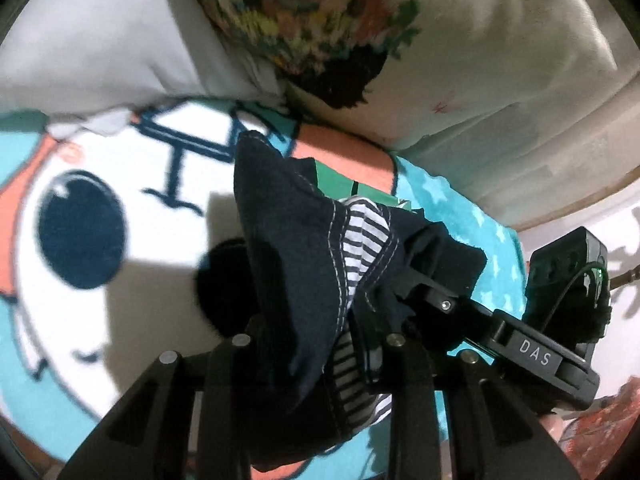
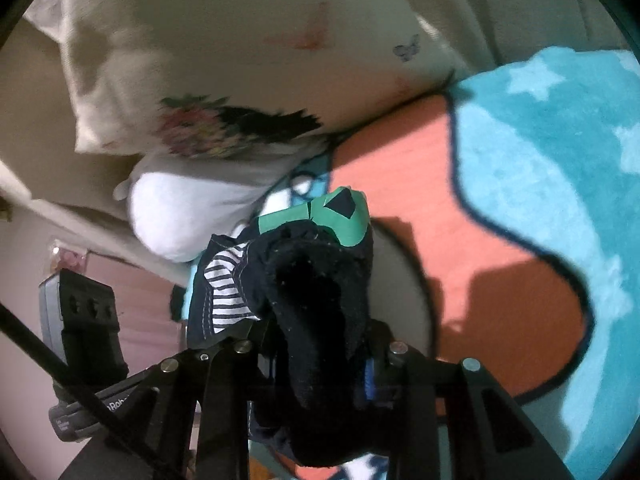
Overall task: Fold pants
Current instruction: 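Grasp the folded pants edge with the left gripper while the right gripper grasps beside it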
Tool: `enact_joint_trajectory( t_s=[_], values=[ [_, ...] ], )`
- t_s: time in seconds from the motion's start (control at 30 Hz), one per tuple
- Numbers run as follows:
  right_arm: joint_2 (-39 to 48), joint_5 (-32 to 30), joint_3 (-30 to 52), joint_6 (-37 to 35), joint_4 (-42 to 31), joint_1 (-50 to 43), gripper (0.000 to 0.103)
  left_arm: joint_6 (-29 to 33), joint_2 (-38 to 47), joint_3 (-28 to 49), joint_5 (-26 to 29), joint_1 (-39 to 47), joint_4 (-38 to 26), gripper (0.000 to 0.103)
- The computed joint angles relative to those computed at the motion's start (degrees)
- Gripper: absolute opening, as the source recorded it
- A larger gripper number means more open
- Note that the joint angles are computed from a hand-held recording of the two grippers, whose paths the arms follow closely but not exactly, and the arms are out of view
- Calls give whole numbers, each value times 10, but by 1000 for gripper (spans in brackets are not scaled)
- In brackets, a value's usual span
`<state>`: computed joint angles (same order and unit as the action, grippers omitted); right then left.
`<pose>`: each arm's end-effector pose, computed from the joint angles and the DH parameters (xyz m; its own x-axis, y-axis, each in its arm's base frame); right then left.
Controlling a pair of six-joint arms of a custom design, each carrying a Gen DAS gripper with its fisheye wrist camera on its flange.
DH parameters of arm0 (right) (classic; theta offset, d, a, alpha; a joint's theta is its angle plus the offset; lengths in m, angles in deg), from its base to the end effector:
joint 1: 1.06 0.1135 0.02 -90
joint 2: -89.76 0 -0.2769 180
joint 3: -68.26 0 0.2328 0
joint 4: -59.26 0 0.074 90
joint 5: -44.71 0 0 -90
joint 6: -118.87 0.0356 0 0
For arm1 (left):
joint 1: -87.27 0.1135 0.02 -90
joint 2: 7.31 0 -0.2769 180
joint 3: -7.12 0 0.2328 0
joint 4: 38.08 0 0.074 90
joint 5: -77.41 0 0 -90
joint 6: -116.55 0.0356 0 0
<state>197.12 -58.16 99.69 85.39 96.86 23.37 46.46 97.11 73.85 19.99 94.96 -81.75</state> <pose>0.2193 0.1083 0.0846 -0.7805 0.5386 -0.3175 0.1608 0.6637 0.7305 0.2888 0.0196 0.1365 -0.9323 0.1637 -0.3225 0.3030 0.8404 -0.4494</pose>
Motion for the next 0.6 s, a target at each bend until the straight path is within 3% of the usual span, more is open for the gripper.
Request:
enact_joint_trajectory(
  t_s=[0.13, 0.23, 0.33, 0.47, 0.6],
  values=[
    [-21, 30, 12, 35, -29, 53, 32, 58, -63, -18, -28, 38, -20, 28],
    [-45, 81, 52, 58, -105, 105, 32, 113, -72, -11, -34, 70, -35, 28],
    [-52, 140, 105, 93, -188, 153, 32, 167, -48, 15, -19, 102, -56, 28],
    [-38, 216, 194, 173, -301, 214, 32, 291, 14, 100, 5, 156, -142, 28],
    [16, 260, 349, 227, -466, 260, 32, 394, 73, 188, 13, 206, -225, 28]
  ],
)
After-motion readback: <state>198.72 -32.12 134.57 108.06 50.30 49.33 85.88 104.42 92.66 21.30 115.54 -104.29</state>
